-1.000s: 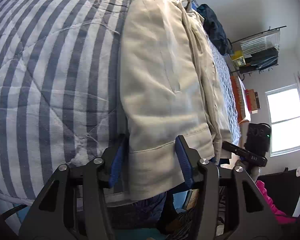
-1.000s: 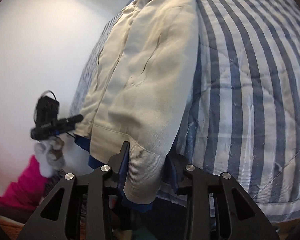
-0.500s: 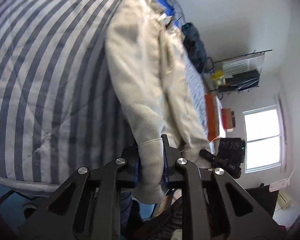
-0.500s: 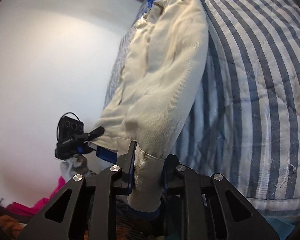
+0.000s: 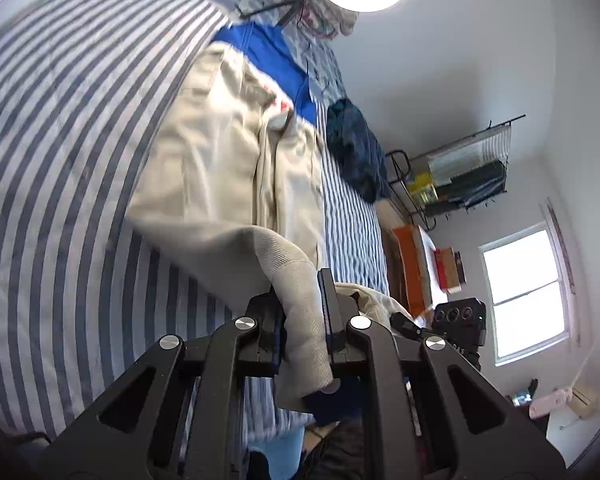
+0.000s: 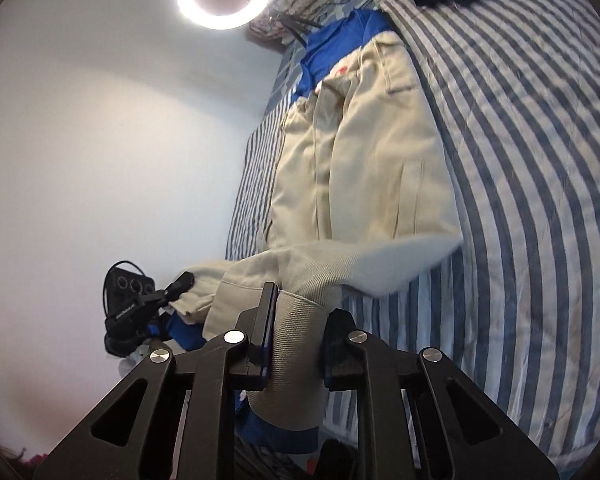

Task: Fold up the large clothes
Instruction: 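Lift the hem with both grippers and fold it toward the collar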

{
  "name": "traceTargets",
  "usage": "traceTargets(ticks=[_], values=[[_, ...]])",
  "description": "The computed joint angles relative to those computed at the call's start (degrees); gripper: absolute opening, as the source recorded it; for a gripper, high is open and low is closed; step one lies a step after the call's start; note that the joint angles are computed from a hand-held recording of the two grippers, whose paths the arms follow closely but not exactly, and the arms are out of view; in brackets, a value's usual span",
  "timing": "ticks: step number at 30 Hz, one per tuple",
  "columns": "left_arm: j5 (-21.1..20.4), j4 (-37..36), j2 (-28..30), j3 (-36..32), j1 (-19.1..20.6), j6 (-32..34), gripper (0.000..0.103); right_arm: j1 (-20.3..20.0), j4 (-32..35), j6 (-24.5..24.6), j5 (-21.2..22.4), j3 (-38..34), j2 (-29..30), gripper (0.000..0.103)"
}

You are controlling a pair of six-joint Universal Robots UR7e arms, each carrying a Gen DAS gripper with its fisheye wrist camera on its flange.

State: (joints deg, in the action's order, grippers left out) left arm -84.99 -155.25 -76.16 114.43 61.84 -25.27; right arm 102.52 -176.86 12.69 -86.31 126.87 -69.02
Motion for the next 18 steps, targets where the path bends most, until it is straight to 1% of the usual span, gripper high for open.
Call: traceTargets(ticks=[5, 7, 11, 16, 18], values=[[2.12, -1.01, 4.92, -5.9, 0.51, 0.2, 0.013, 0.36, 2.86, -0.78, -3.12, -6.5, 2.27, 0.016], [3.54, -0.75, 6.91, -8.18, 1.05, 0.3, 0.013, -0.03, 4.25, -1.14, -4.2, -8.75, 3.28, 0.016], [4.97, -0.56, 10.34, -11.17, 2.73, -0.49, 0.013, -1.01, 6.31, -0.58, -6.02, -12.98, 6.55, 0.016], [8.19, 0.84, 14.25, -14.31, 4.3, -0.11, 0.013, -1.78, 8.45, 0.08, -8.51, -16.3, 9.67, 0.016], [8.29, 1.09, 15.46, -15.3, 4.97, -0.33, 0.013, -2.14, 9.17, 0.05, -9.23, -16.99, 10.37, 0.016]])
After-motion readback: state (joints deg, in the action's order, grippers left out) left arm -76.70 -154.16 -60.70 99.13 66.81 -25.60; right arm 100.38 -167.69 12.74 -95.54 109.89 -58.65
